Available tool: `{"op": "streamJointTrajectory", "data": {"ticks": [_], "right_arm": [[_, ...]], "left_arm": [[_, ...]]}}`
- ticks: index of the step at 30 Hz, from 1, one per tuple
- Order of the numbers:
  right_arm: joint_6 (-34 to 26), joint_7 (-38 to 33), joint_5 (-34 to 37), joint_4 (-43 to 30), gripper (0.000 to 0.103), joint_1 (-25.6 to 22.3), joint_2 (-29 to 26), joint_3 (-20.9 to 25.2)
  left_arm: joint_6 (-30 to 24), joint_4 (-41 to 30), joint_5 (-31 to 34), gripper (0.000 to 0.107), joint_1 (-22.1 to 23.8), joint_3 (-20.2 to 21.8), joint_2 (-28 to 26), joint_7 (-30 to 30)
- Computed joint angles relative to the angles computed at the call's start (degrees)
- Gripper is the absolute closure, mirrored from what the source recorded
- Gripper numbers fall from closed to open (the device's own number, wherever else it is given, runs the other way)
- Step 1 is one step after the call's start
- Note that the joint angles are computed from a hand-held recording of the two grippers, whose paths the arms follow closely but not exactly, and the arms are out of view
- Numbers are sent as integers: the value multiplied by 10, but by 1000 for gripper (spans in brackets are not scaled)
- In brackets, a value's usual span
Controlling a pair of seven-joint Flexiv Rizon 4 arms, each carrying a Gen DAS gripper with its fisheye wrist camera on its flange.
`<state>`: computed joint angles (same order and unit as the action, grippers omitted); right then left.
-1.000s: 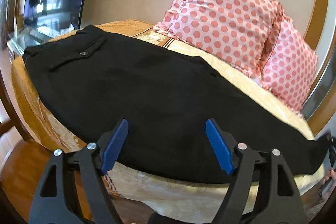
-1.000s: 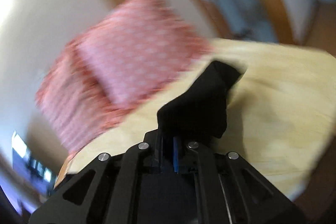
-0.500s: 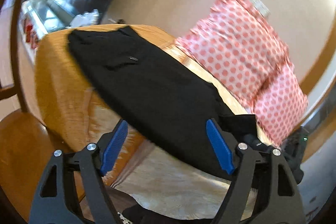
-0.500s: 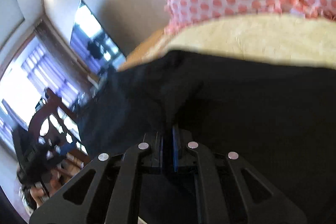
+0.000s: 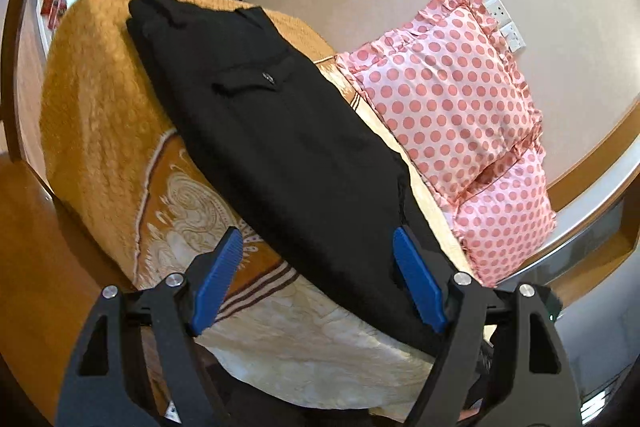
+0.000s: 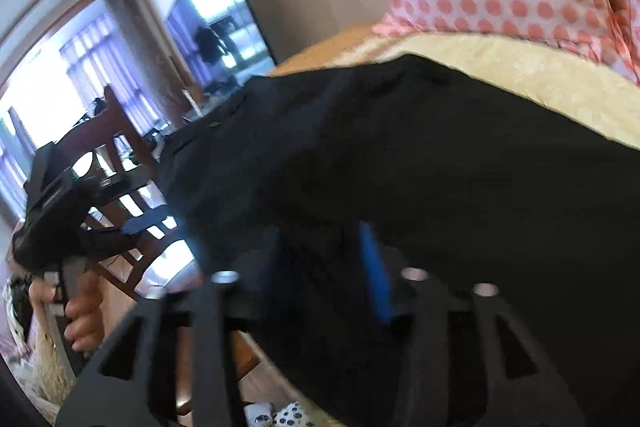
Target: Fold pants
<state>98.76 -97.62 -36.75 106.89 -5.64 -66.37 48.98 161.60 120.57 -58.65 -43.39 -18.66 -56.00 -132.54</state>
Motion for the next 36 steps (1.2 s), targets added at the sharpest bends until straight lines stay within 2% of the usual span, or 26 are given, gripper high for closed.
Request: {"op": "streamJointTrajectory", "data": {"ticks": [1,2,5,8,9,14,18,21,30,33,35,36], "right_arm": [[6,-2,-5,2,30,3,1,-4],[29,-9,1,11,27,20,16,-26],[59,1,-14,15,26,39,26,-56],[29,17,-54,10,26,-7,-9,-11],[28,18,-55,9,26,-8,-12,-8],[48,23,-57,6,25,12,-6,-30],[41,33,-76,0,25,2,-21,-19],[36,31,-84,-3,25,-5,-29,-12],[35,12,-98,3,25,-29,-51,9],[31,6,-106,14,25,-50,-60,24],[22,-5,-116,23,25,-74,-76,44],[7,-16,-126,29,25,-98,-94,67]], "left_arm": [[1,2,11,30,3,1,-2,-10],[2,3,19,30,6,2,-3,-17],[-1,1,41,29,13,5,-4,-29],[-4,0,51,28,18,7,-4,-37],[-5,-1,54,25,20,8,-4,-39],[-22,2,66,24,29,10,5,-43],[-26,1,71,23,28,20,16,-30],[-27,9,77,24,38,19,19,-49],[-57,58,-71,24,34,14,60,-49],[-60,79,-81,29,41,19,64,-98],[-60,88,-91,42,40,23,65,-118],[-66,89,-111,56,39,21,68,-112]]}}
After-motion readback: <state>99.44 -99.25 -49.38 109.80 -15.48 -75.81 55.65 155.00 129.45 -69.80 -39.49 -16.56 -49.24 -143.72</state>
